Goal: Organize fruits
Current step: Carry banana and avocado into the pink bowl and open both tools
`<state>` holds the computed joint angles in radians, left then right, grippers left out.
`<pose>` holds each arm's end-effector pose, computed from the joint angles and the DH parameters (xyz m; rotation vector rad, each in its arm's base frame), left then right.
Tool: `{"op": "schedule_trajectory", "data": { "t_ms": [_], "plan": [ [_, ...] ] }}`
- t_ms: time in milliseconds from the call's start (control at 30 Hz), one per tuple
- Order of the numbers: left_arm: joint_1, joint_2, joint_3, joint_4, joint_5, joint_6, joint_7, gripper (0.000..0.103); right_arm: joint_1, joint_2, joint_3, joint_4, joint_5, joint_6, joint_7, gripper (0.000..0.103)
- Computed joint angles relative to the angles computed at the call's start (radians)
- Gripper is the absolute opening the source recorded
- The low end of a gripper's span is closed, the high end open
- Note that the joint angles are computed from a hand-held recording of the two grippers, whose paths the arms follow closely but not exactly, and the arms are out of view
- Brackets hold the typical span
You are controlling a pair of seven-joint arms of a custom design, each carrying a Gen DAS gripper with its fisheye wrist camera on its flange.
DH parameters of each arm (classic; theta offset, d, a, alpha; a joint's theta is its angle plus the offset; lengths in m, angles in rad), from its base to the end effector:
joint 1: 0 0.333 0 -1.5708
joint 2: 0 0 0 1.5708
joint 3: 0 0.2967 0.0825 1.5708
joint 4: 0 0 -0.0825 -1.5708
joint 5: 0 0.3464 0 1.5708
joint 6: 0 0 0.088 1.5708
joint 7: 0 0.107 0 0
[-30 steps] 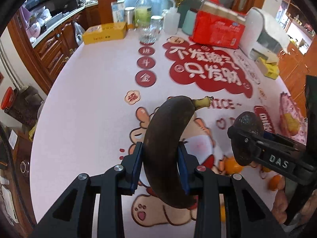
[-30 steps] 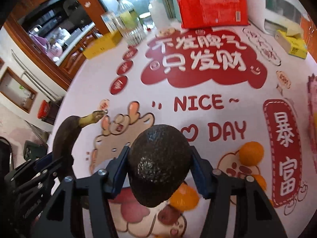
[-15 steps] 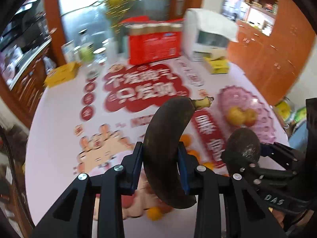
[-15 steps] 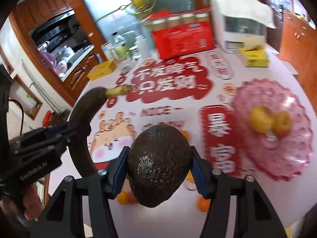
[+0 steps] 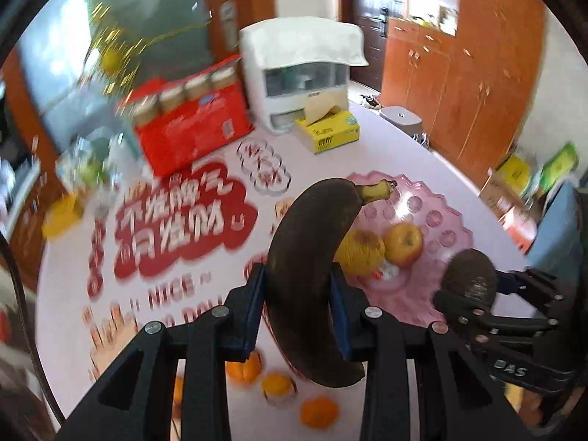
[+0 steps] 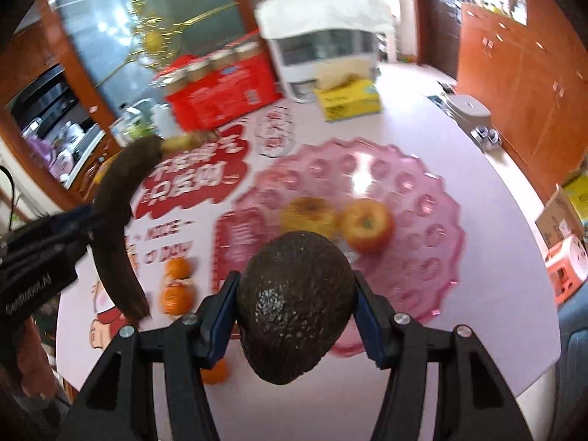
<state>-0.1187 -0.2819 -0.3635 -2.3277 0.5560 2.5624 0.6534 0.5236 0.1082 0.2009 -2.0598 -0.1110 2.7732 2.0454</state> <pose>0.4117 -0.2356 0.4944 -1.8197 1.7716 -0.5508 0.4331 0.3854 0.4557 -2.0736 1.4768 -0.2115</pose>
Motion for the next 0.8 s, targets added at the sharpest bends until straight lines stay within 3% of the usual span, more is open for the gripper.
{"op": "schedule_trajectory", "data": {
  "t_ms": [100,300,500,600,700,800],
  "plan": [
    [0.015,0.154,-0.011,0.148,0.112,-0.052,0.019,0.032,-0.031,0.038,-0.01,0.02,0.048,-0.023,-0.037,0.058],
    [-0.044,0.398,0.062,0.384,0.21,-0.119,0.115,0.032,-0.076,0.159,-0.01,0.106,0.125,-0.068,-0.031,0.058],
    [-0.108,0.546,0.136,0.512,0.179,-0.133,0.209,0.032,-0.094,0.257,0.013,0.18,0.182,-0.085,-0.044,0.058],
    [-0.133,0.595,0.167,0.552,0.153,-0.129,0.27,0.032,-0.044,0.287,-0.033,0.216,0.085,-0.079,0.029,0.059],
    [-0.158,0.626,0.197,0.577,0.117,-0.129,0.312,0.032,-0.069,0.327,-0.001,0.253,0.104,-0.061,0.009,0.059],
    [-0.181,0.657,0.227,0.601,0.082,-0.127,0.354,0.032,-0.053,0.363,-0.009,0.295,0.077,-0.093,0.015,0.059]
  ]
}}
